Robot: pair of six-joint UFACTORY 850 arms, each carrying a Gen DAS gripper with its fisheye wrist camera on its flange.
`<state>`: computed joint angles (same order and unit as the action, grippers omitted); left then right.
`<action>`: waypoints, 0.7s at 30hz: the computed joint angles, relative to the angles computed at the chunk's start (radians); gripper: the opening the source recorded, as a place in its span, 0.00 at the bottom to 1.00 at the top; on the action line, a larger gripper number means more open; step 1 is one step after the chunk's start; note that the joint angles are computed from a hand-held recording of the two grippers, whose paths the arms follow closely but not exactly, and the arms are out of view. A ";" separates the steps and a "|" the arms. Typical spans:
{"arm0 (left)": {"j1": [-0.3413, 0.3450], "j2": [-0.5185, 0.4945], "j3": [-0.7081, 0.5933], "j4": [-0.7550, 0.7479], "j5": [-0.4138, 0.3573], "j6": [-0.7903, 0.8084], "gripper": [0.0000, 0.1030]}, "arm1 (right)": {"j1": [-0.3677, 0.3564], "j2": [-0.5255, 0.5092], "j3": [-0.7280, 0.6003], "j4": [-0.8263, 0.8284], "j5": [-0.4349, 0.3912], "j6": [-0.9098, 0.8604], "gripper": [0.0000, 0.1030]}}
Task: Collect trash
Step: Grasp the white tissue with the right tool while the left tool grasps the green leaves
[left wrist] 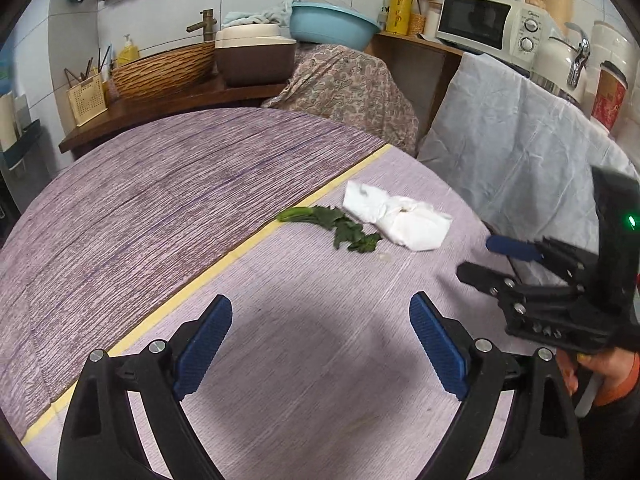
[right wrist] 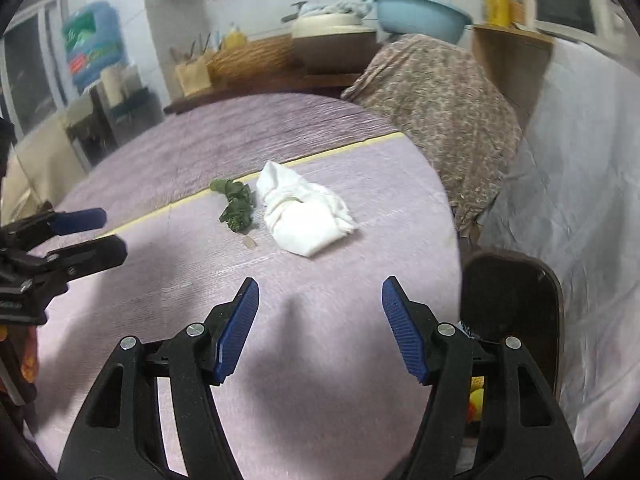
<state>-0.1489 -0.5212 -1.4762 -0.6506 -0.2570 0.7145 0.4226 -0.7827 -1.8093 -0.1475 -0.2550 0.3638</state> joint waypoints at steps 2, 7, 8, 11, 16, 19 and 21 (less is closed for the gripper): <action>0.005 -0.001 0.002 0.009 -0.008 -0.005 0.86 | 0.003 -0.059 -0.100 0.012 -0.062 -0.042 0.63; 0.008 -0.013 -0.011 -0.003 -0.033 0.010 0.86 | 0.004 -0.215 -0.349 -0.005 -0.222 -0.094 0.63; 0.005 -0.015 -0.015 0.000 -0.034 0.012 0.86 | 0.004 -0.230 -0.372 -0.006 -0.236 -0.103 0.63; -0.004 -0.027 -0.030 0.037 -0.037 -0.010 0.86 | 0.004 -0.270 -0.436 0.003 -0.263 -0.140 0.59; -0.013 -0.058 -0.067 0.063 -0.054 -0.049 0.86 | 0.001 -0.225 -0.368 0.021 -0.213 -0.141 0.18; -0.023 -0.085 -0.107 0.124 -0.056 -0.121 0.86 | -0.005 -0.156 -0.264 -0.029 -0.146 -0.061 0.16; -0.023 -0.113 -0.150 0.105 -0.093 -0.139 0.86 | -0.013 -0.118 -0.210 -0.067 -0.119 0.005 0.16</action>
<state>-0.1720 -0.6341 -1.6261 -0.5460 -0.3496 0.5751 0.4096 -0.9005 -2.0191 -0.2140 -0.3738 0.3690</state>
